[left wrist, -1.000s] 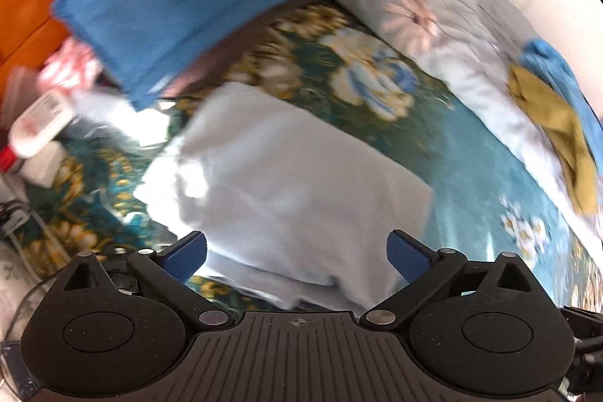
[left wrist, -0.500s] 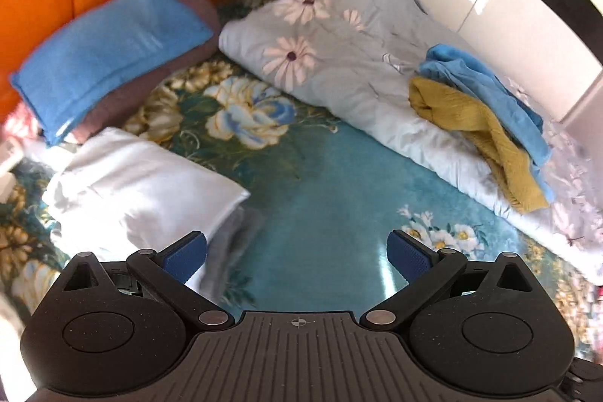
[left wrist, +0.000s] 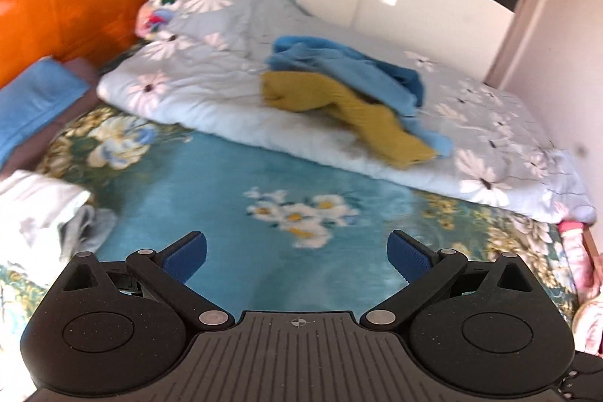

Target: Fold clothes

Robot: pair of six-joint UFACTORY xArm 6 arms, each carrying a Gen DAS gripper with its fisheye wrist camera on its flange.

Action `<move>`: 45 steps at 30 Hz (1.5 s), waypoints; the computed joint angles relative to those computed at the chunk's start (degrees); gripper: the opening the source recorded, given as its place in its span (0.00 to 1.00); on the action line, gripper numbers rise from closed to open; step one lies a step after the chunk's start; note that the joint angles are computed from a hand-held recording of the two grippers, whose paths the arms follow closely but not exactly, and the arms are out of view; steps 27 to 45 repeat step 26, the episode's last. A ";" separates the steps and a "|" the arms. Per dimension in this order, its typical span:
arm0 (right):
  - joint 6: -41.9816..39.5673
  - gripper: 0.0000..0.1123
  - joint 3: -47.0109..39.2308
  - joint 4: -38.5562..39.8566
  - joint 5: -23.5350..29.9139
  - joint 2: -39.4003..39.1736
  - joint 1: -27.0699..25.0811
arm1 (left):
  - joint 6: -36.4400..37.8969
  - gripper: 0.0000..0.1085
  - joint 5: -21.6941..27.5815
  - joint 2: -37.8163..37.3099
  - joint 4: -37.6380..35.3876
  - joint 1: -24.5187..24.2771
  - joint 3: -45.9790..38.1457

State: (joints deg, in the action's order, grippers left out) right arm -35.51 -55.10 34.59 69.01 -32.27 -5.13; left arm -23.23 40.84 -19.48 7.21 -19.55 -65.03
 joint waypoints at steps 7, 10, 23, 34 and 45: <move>-0.36 0.91 0.67 0.92 -0.26 -1.69 -4.62 | -8.68 0.95 0.53 2.66 16.86 -8.21 -3.14; -0.34 0.91 0.43 1.47 -0.88 -2.04 -5.00 | -7.11 0.95 0.83 3.84 15.55 -9.50 -4.42; 1.72 0.91 -1.86 -1.59 -5.12 -0.64 -1.38 | -6.86 0.95 0.50 3.71 17.22 -10.61 -4.49; 3.45 0.91 -2.04 -2.60 -5.99 -0.33 -0.58 | -6.87 0.95 1.72 3.54 16.82 -10.24 -4.45; 3.45 0.91 -2.04 -2.60 -5.99 -0.33 -0.58 | -6.87 0.95 1.72 3.54 16.82 -10.24 -4.45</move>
